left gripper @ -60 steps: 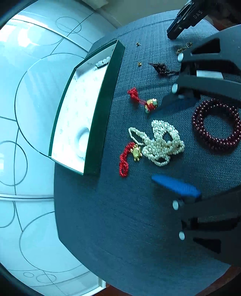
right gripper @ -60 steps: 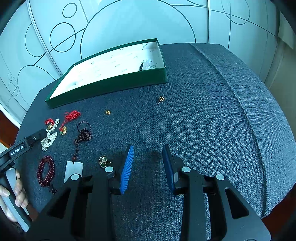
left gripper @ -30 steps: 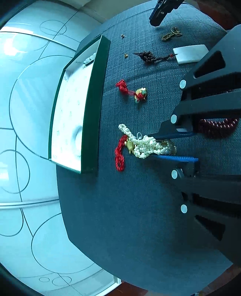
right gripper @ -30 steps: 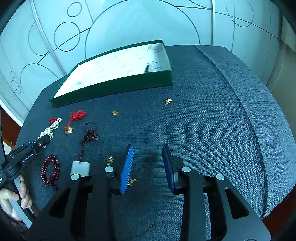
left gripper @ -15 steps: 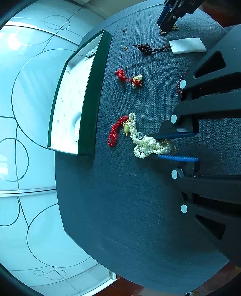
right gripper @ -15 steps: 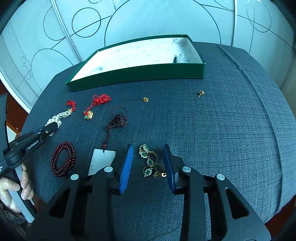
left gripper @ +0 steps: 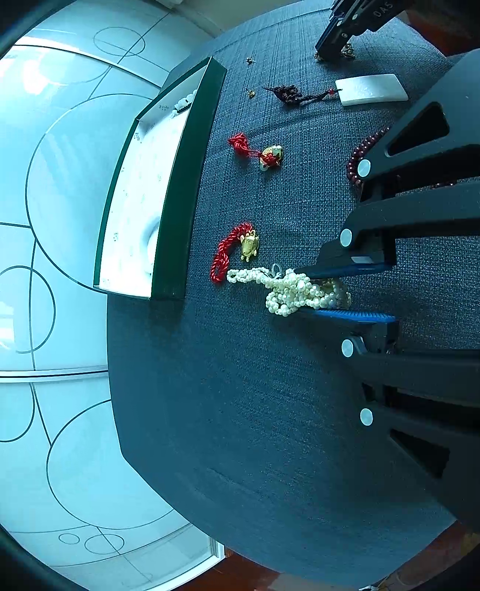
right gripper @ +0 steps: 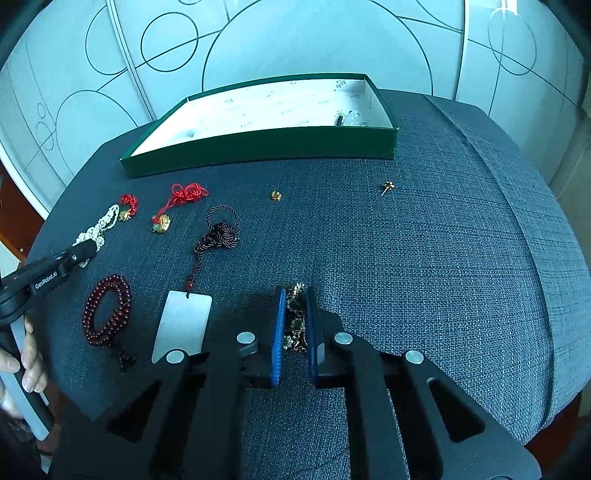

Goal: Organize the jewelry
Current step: 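Lift the pearl necklace with the left tool while the right tool grasps the gold chain pendant, then carry the pearl necklace and gold pendant into the green box with both tools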

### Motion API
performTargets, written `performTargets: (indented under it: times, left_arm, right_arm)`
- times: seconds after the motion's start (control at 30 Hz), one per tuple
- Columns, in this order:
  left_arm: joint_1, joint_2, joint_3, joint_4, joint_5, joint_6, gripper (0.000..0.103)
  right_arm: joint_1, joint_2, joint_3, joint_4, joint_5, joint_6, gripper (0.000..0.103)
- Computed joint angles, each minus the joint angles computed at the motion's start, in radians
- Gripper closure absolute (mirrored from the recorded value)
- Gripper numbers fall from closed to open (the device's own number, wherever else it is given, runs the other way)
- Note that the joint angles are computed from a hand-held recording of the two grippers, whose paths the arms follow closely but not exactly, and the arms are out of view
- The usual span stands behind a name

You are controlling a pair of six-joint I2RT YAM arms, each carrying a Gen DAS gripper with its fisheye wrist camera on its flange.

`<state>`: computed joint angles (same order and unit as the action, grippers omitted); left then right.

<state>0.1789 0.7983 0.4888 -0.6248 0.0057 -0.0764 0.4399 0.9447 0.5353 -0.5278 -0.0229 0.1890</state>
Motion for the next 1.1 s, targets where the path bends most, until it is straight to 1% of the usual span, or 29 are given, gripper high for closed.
performTargets:
  times: [0.07,0.37,0.57,0.73,0.97,1.1]
  left_arm:
    - [0.004,-0.003,0.003,-0.004,0.0,0.002,0.087]
    - [-0.009,-0.035,0.057,-0.047,-0.011,-0.01,0.087]
    - [-0.055,-0.016,0.084,-0.042,-0.037,-0.036,0.087]
    - [-0.065,0.004,0.117,-0.041,-0.035,-0.04,0.087]
    - [-0.117,0.075,0.185,-0.008,-0.044,-0.041,0.087]
    - [-0.15,0.147,0.228,0.033,-0.06,-0.044,0.087]
  right_arm:
    - [-0.011,-0.021,0.002,-0.006,-0.005,0.0,0.096]
    - [-0.068,-0.051,0.059,-0.033,-0.034,-0.011,0.096]
    - [-0.077,-0.063,0.095,-0.054,-0.04,-0.016,0.096]
    - [-0.081,-0.063,0.142,-0.065,-0.046,-0.017,0.096]
    - [-0.093,0.009,0.229,-0.034,-0.054,-0.026,0.096]
    - [-0.097,0.09,0.284,0.013,-0.051,-0.04,0.096]
